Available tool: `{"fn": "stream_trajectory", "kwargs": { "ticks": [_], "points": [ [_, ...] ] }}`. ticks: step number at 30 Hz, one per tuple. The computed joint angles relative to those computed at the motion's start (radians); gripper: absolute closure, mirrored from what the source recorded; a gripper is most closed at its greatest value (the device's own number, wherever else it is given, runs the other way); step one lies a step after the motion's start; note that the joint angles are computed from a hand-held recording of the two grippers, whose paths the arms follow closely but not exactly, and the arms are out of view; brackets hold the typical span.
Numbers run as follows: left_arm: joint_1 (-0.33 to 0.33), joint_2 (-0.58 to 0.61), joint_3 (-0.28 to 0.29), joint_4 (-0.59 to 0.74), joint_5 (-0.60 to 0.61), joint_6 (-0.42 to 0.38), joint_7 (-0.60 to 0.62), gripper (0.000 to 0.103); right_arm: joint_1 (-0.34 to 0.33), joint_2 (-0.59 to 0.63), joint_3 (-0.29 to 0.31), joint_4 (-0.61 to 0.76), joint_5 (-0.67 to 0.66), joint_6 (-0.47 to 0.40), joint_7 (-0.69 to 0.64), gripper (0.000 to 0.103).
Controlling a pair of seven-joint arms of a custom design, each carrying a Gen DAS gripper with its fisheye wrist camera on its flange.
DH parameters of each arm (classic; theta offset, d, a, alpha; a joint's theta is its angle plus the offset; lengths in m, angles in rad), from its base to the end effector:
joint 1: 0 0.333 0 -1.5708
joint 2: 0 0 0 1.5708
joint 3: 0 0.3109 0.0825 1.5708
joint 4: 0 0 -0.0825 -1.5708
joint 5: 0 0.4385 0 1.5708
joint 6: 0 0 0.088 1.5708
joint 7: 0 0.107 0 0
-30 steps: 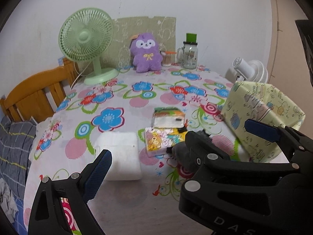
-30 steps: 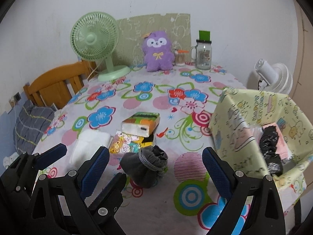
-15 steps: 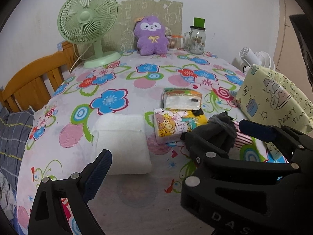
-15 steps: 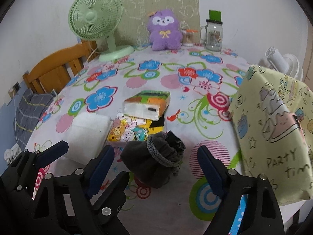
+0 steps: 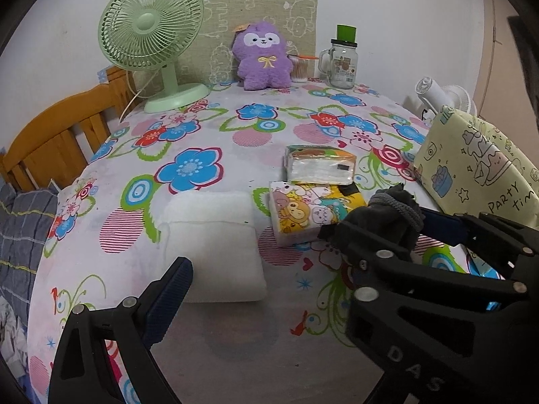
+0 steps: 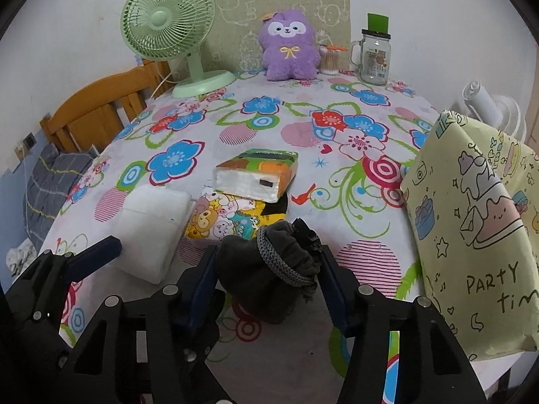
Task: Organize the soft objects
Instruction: 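Grasp the gray drawstring pouch with the right tool while the left tool moves toward the white pad, then grasp the white folded pad with the left tool while the right tool holds the pouch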
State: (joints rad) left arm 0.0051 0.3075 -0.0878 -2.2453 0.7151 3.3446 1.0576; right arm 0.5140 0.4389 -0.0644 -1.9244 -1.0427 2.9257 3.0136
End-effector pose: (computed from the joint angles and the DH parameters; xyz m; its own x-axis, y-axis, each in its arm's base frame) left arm 0.5934 -0.1196 0.2609 -0.3038 -0.9527 -0.0077 -0.6896 0.2254 -0.6882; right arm 0.5900 0.3475 0.2586 0.0223 -0.9957 -0.0897 -0.7697 0.0402 -0.6371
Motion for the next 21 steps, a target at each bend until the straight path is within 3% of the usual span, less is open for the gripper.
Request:
{"fn": "stream_trajectory", "kwargs": {
  "ticks": [2, 8, 17, 21],
  "points": [
    [-0.061, -0.006, 0.061, -0.003, -0.044, -0.001, 0.023, 0.007, 0.008, -0.004, -0.005, 0.002, -0.012, -0.005, 0.007, 0.044],
    [-0.122, -0.011, 0.136, -0.002, -0.083, 0.002, 0.053, 0.007, 0.022, -0.005, -0.008, 0.021, -0.051, -0.013, 0.039, 0.045],
    [-0.077, 0.014, 0.113, 0.022, -0.099, -0.004, 0.055, 0.007, 0.024, 0.035, 0.020, 0.083, -0.010, -0.045, -0.021, 0.046],
    [0.022, 0.037, 0.022, 0.044, -0.061, -0.023, 0.039, 0.011, 0.027, 0.053, 0.026, 0.101, 0.031, -0.064, -0.056, 0.047]
  ]
}}
